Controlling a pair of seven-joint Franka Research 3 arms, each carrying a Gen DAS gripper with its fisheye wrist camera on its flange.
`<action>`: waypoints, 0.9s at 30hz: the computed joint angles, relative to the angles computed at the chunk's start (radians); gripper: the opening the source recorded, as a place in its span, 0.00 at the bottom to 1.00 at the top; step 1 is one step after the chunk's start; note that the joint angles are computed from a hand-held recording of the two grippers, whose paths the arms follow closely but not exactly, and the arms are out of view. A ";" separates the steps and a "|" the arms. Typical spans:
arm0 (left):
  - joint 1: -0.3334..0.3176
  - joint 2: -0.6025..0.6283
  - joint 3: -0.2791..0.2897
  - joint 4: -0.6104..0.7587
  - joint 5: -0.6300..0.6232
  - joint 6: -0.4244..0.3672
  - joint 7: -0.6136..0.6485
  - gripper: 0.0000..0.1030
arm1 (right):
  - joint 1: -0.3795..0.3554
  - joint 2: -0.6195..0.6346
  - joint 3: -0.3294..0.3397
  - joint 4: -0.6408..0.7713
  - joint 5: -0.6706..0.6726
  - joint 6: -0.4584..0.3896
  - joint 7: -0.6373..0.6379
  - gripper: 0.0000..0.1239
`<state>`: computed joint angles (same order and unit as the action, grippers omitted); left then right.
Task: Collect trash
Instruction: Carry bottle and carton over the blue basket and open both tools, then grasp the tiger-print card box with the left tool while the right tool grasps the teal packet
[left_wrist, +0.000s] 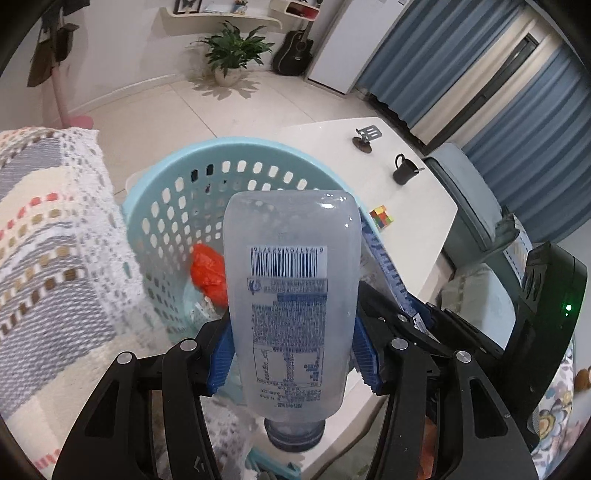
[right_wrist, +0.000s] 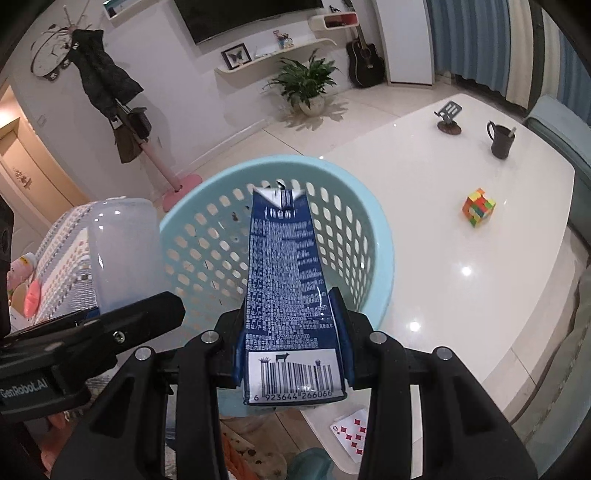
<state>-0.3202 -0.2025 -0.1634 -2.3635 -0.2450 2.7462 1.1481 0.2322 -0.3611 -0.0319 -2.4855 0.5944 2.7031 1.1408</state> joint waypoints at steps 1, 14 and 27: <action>0.000 0.001 -0.006 0.001 0.004 0.002 -0.012 0.52 | 0.001 -0.002 -0.005 -0.001 0.007 -0.001 -0.004 0.29; -0.007 -0.118 -0.005 -0.083 0.104 0.087 -0.142 0.71 | 0.002 -0.043 -0.022 -0.011 0.041 -0.007 -0.019 0.37; 0.014 -0.432 -0.040 -0.268 0.268 0.086 -0.325 0.71 | 0.102 -0.191 -0.009 -0.074 0.085 0.032 -0.109 0.37</action>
